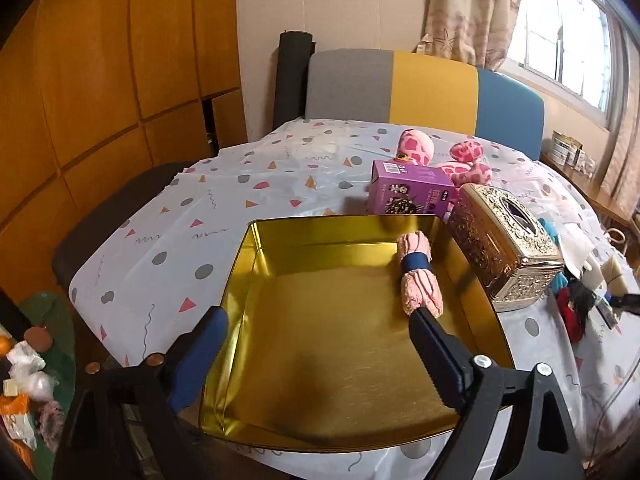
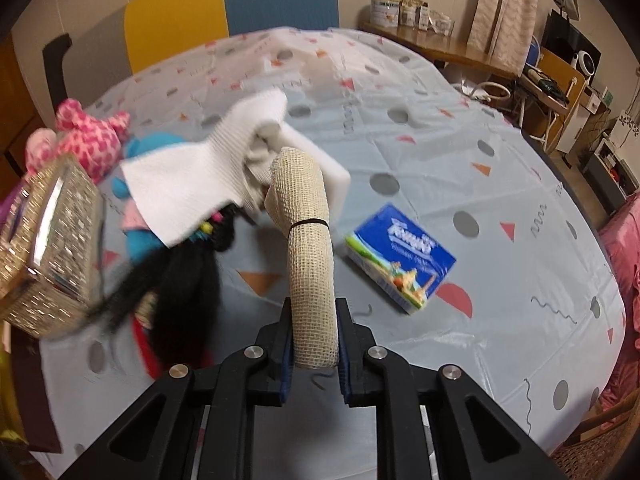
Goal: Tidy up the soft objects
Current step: 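Carry the beige mesh roll into the gold tray and open the right tool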
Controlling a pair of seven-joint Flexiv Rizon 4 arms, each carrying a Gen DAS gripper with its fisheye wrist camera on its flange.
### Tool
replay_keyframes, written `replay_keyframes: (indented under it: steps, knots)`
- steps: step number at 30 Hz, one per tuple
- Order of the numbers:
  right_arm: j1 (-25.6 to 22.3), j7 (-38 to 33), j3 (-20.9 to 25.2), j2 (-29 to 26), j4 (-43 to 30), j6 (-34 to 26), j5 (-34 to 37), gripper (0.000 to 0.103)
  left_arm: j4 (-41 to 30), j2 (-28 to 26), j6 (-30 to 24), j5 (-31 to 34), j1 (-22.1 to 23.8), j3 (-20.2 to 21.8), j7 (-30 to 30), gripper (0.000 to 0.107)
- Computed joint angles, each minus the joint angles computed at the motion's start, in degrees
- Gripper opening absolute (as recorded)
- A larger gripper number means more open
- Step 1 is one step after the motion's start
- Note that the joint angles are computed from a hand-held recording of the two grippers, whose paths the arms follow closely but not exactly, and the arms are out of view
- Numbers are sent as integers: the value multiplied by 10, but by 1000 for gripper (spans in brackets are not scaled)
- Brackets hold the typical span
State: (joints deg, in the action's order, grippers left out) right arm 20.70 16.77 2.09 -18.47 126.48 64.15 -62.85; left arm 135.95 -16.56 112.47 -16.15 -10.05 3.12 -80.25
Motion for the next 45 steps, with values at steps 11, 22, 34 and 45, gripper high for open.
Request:
replay_keyframes:
  steps: [11,22,34,45]
  knots:
    - [27,-104,3,-48,-133,20,29,16,6,5,-5,77,86,-46,-85,103]
    - [107,-353,8,-211,-433,-15,183,16,13,-5,13,-16,20,32,-58,103]
    - [176,-601,87,-308,-566,-26,314,16,23,-22,13,-139,-14,65,-10,103]
    - [257,-623,26,-307,-508,-73,357,16,23,-31,11,-149,-11,56,-3,103]
